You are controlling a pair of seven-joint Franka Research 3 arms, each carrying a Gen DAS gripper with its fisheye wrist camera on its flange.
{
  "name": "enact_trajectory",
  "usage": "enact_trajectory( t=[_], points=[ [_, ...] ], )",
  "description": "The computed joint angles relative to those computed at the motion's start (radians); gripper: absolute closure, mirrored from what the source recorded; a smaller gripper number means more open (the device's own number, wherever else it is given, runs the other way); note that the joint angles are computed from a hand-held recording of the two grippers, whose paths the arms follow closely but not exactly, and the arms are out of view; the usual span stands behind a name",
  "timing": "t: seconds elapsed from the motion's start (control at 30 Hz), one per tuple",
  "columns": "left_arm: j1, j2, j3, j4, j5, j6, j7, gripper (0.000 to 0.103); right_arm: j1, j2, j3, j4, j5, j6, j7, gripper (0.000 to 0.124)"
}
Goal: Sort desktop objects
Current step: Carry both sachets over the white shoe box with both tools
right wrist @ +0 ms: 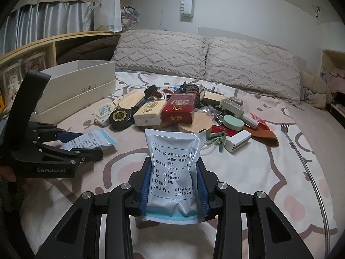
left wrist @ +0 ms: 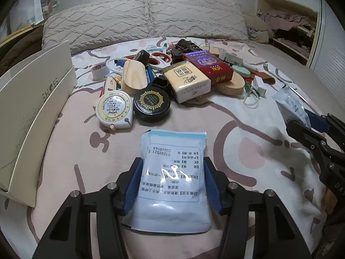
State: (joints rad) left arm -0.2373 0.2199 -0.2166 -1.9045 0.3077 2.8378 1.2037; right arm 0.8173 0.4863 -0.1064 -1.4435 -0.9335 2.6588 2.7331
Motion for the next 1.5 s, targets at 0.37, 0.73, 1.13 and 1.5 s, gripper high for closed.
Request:
enact_trajectory(
  t=[0.37, 0.73, 1.13, 1.5],
  points=[
    [0.010, -0.023, -0.012, -0.018, -0.042, 0.042, 0.018, 0.048, -0.001, -0.012, 0.010, -0.003, 0.007, -0.021, 0.000, 0.085],
    [0.014, -0.032, -0.025, 0.013, -0.083, 0.071, 0.051, 0.048, 0.000, 0.005, 0.022, 0.050, 0.061, -0.064, -0.034, 0.085],
    [0.013, -0.030, -0.009, 0.075, -0.063, 0.096, 0.041, 0.048, 0.013, 0.055, 0.004, 0.177, 0.110, -0.115, -0.104, 0.085],
    [0.010, -0.002, 0.016, 0.187, -0.025, 0.087, 0.014, 0.048, 0.011, 0.144, -0.024, 0.392, 0.181, -0.164, -0.201, 0.085]
  ],
)
